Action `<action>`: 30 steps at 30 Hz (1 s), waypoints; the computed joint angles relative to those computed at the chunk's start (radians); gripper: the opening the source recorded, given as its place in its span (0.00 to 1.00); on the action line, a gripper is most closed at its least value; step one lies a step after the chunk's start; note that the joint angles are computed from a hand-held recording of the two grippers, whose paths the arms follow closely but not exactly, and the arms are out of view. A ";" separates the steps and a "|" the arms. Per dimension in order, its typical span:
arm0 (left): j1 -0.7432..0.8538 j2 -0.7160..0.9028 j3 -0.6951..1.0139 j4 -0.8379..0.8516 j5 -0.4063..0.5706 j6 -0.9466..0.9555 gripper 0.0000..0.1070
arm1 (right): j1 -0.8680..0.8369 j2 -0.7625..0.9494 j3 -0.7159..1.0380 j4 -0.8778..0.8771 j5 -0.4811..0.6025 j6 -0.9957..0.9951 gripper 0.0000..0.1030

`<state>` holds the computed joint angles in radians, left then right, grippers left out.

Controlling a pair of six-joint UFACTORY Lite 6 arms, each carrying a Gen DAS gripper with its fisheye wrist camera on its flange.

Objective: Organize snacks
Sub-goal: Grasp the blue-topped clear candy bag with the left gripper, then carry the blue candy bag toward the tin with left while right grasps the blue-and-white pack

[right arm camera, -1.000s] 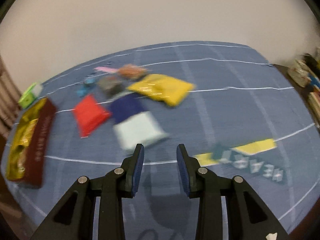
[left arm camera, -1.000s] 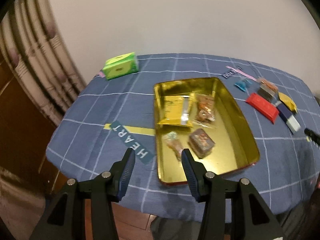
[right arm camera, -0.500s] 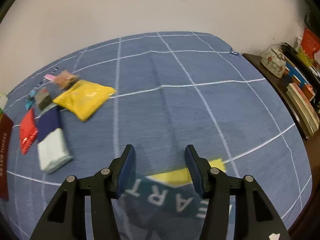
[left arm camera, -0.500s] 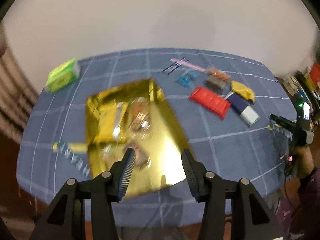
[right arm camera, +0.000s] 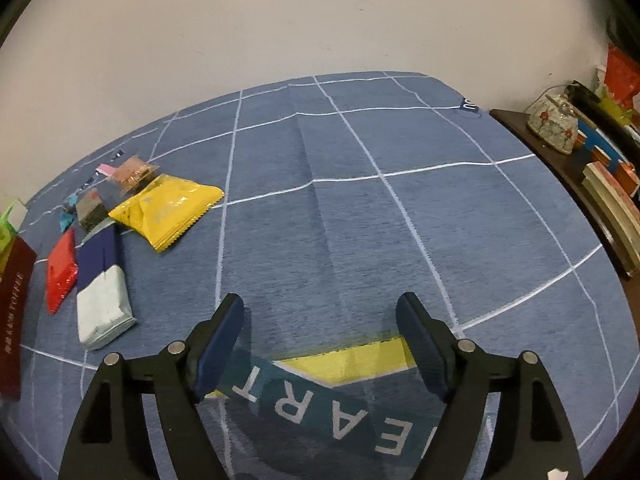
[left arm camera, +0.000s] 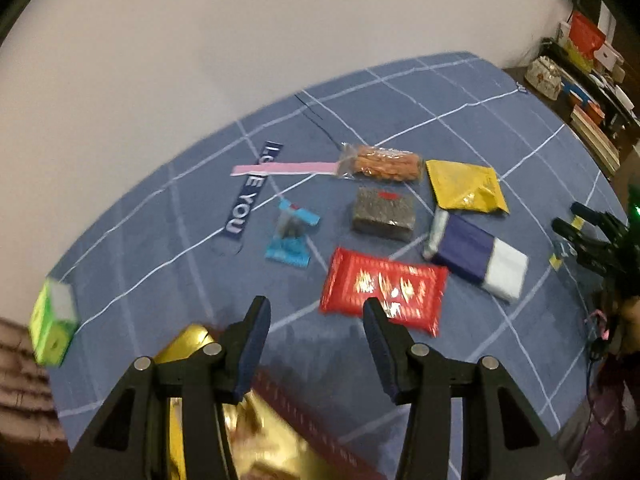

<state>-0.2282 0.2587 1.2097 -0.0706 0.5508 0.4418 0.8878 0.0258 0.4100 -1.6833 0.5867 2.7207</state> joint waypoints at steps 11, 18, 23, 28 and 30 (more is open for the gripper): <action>0.000 0.497 0.503 0.056 0.127 0.008 0.46 | -0.023 -0.036 -0.053 -0.166 -0.019 0.153 0.83; 0.010 0.708 0.775 0.084 0.198 -0.009 0.46 | -0.028 -0.049 -0.070 -0.215 -0.022 0.199 0.85; 0.030 0.793 0.879 0.044 0.225 0.003 0.46 | -0.041 -0.050 -0.072 -0.252 -0.027 0.226 0.86; 0.071 0.768 0.812 -0.039 0.212 0.006 0.43 | -0.048 -0.043 -0.071 -0.272 -0.027 0.242 0.86; 0.081 0.707 0.697 -0.077 0.143 0.021 0.37 | -0.045 -0.044 -0.073 -0.272 -0.025 0.246 0.86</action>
